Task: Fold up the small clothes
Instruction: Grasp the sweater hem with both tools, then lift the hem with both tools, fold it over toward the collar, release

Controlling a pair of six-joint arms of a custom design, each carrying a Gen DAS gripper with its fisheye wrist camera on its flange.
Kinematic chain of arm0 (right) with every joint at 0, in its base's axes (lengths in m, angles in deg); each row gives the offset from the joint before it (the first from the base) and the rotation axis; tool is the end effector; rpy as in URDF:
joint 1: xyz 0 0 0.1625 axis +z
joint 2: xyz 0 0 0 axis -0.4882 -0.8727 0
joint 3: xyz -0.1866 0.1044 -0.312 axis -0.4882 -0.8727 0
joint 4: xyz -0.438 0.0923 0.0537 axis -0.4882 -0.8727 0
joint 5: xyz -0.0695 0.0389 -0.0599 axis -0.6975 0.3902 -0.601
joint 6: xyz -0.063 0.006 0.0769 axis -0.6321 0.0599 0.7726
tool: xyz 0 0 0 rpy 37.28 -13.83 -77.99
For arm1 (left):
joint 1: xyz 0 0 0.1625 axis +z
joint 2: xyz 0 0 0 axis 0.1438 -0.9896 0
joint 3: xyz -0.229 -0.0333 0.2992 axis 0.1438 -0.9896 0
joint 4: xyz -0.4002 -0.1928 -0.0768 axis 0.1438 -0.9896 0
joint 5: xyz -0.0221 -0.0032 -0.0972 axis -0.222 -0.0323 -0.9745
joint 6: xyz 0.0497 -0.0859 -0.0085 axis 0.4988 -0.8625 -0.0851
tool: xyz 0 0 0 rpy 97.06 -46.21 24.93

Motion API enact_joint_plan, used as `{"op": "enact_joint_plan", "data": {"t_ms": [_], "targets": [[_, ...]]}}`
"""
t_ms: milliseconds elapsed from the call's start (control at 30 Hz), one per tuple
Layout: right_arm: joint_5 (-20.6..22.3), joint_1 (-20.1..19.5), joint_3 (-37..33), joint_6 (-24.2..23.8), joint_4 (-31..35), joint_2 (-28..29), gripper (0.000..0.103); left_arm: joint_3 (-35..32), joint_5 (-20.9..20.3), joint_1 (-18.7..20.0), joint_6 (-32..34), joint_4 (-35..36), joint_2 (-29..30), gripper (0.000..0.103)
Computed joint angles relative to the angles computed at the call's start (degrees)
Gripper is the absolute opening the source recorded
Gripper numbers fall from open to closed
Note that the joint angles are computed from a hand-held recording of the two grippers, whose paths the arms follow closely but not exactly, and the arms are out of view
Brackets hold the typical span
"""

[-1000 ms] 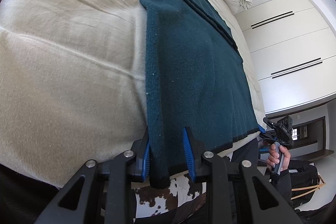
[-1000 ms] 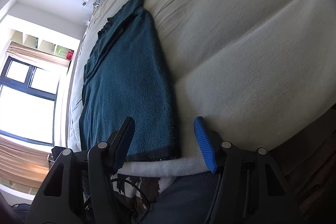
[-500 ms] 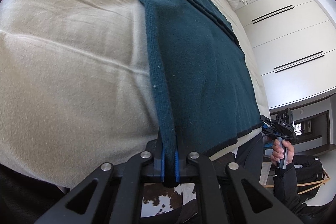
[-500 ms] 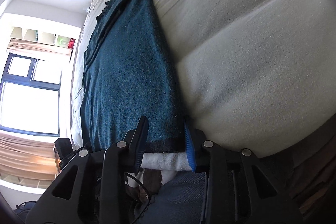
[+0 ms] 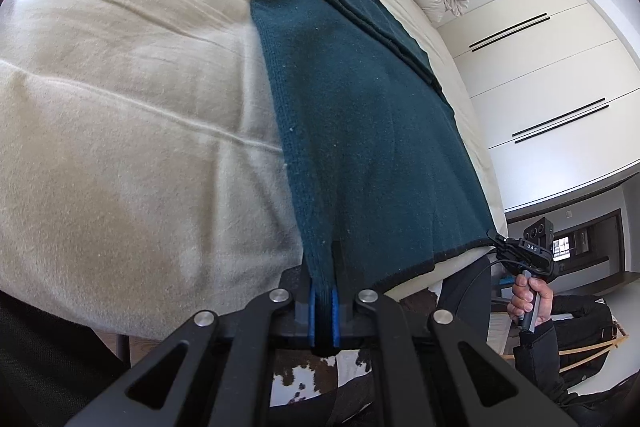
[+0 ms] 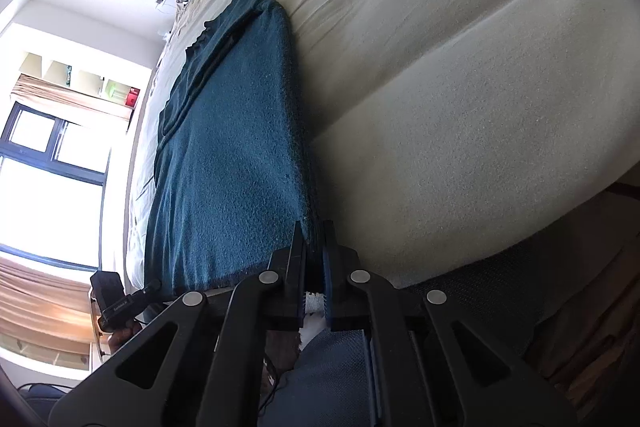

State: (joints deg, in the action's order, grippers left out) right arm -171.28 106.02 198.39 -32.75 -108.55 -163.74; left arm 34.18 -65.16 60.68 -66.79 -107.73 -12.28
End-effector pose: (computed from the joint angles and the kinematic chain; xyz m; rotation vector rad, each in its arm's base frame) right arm 0.0272 -0.4207 0.3039 -0.5808 -2.8000 0.9476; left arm -0.1017 -0.6475 0.1916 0.3410 3.1089 -0.2503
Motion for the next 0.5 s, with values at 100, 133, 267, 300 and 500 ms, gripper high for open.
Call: {"op": "enact_joint_plan", "data": {"t_ms": [100, 133, 267, 300, 500], "targets": [[0.9, -0.1, 0.5, 0.2, -0.8, -0.1, 0.005, -0.1, -2.3, 0.7, -0.3, -0.5, -0.1, 0.006], [1.4, -0.3, 0.7, 0.3, -1.2, -0.3, 0.005, -0.3, -2.8, 1.1, -0.6, -0.6, -0.1, 0.006], [6.1, -1.9, 2.0, 0.9, -4.0, -1.7, 0.005, -0.4, -5.2, 2.3, -2.4, -1.4, 0.3, 0.006], [7.9, -2.3, 2.2, 1.1, -5.1, -1.9, 0.005, -0.2, -6.0, 2.4, -2.7, -1.8, 0.3, 0.006], [10.0, -2.8, 1.1, 1.1, -4.7, -0.9, 0.005, -1.0, -5.6, 1.8, -1.9, -1.0, 0.9, 0.006]]}}
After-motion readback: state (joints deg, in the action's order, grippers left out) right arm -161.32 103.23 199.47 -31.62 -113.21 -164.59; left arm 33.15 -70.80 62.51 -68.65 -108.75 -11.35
